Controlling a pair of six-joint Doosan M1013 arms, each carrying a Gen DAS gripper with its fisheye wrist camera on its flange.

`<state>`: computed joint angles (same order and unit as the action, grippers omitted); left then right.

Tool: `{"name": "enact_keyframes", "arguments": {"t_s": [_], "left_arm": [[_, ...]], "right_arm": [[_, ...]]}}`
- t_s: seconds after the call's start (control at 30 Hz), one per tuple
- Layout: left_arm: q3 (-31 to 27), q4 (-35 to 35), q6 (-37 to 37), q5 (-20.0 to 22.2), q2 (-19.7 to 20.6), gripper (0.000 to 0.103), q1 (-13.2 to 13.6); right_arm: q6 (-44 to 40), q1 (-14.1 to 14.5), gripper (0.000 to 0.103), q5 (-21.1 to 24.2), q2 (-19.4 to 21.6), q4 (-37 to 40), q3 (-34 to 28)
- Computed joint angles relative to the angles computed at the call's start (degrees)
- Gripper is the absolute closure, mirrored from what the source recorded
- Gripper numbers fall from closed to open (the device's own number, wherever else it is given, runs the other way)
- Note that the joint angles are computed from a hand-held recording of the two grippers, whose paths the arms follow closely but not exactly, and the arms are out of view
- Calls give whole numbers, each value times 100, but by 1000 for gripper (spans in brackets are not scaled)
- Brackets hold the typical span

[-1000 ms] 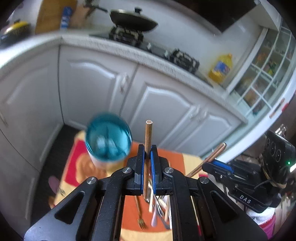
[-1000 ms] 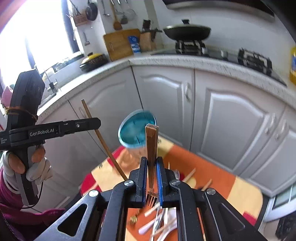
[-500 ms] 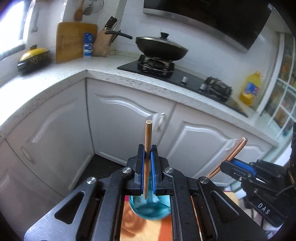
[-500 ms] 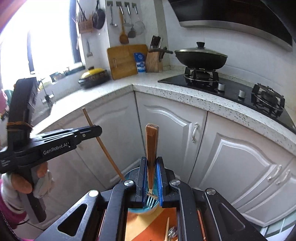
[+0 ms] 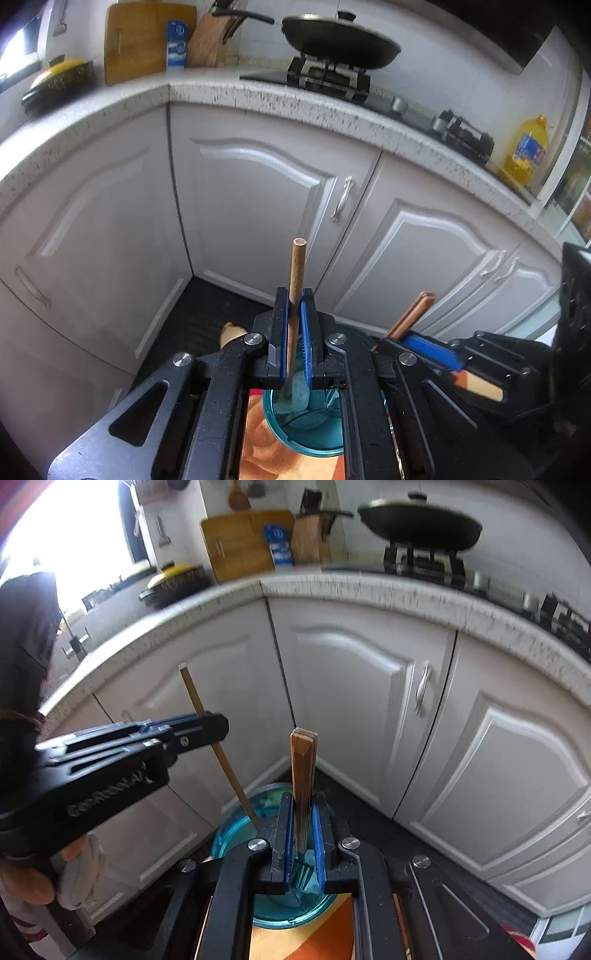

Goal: Organize utensils
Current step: 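Lift both held chopsticks and carry them over the floral cup, then open both tools to drop the chopsticks into the floral cup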

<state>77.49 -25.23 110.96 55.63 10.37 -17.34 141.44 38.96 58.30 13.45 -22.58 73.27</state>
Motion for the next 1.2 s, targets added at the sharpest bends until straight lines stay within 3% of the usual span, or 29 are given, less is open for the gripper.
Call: {"name": "enact_keyframes", "arguments": {"t_s": [0.1, 0.17, 0.2, 0.23, 0.27, 0.33, 0.5, 0.73, 1.0, 1.2], "left_arm": [[2, 132, -128, 117, 35, 98, -20], [24, 109, -81, 120, 30, 92, -14], [28, 63, -50, 143, 28, 88, 0], [36, 19, -54, 159, 22, 74, 16], [40, -38, -57, 161, 17, 62, 31], [82, -186, -33, 151, -16, 57, 70], [120, -259, -43, 261, -88, 56, 110], [462, -260, 209, -49, -438, 49, 132], [944, -169, 509, -385, -883, 49, 45], [1242, -251, 679, -372, -1138, 49, -12]], "right_arm": [[-65, -31, 95, 21, 39, 183, 68], [-20, -40, 94, -75, -10, 230, 156], [31, -35, 87, -78, -23, 194, 176], [126, -19, 80, -59, -55, 121, 204], [189, -11, 66, -89, -91, 94, 240], [294, 0, 64, -212, -194, 101, 364], [419, 80, 64, -61, -265, 35, 437], [636, 285, 64, 95, -381, -63, 567], [1183, 615, 63, 302, -546, -417, 710], [1509, 836, 61, 569, -670, -646, 817]]}}
